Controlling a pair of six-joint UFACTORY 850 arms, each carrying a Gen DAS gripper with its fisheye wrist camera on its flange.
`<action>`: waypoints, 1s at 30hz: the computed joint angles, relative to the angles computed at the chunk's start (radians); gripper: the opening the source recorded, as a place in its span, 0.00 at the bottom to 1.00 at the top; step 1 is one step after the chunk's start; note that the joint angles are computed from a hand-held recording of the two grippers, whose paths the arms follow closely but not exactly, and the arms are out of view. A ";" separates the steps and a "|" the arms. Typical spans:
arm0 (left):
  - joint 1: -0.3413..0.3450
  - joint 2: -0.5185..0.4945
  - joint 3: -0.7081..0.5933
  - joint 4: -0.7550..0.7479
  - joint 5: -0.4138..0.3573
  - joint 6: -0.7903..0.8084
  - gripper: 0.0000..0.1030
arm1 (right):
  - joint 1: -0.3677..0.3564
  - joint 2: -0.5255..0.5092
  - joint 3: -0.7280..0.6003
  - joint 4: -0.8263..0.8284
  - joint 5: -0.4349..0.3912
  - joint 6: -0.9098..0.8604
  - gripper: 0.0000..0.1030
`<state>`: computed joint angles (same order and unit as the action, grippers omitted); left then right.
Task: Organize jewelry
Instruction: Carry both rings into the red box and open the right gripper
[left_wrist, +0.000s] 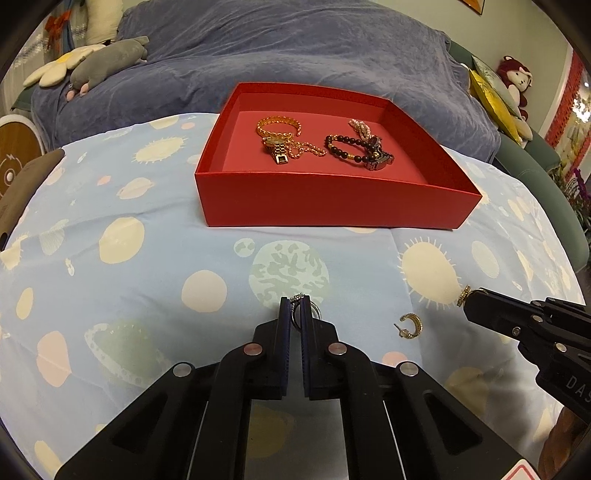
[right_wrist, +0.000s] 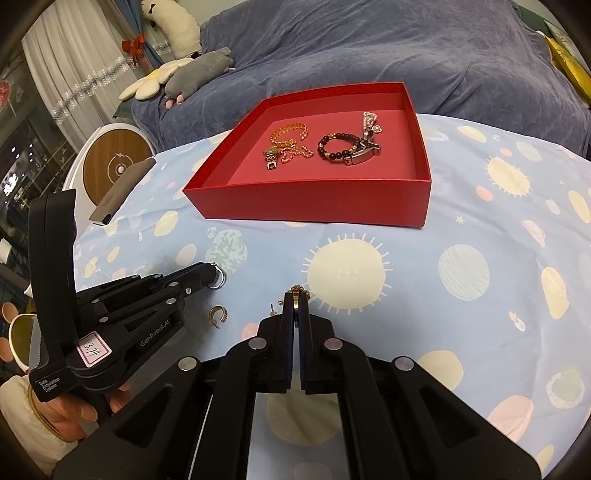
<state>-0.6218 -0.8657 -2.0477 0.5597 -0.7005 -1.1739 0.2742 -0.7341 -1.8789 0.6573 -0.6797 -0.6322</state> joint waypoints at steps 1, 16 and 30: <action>0.000 0.004 0.005 0.002 0.006 -0.002 0.03 | 0.000 0.001 0.001 0.001 0.001 -0.001 0.01; -0.003 0.055 0.024 0.052 0.043 -0.067 0.03 | -0.011 0.011 -0.018 0.056 0.003 -0.022 0.01; 0.052 -0.155 -0.410 0.005 -0.093 0.093 0.03 | -0.022 -0.234 -0.518 -0.035 -0.098 0.135 0.01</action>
<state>-0.5700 -1.0206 -2.4580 0.5646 -0.7937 -1.0805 0.2526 -0.9680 -2.3974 0.6220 -0.7775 -0.4976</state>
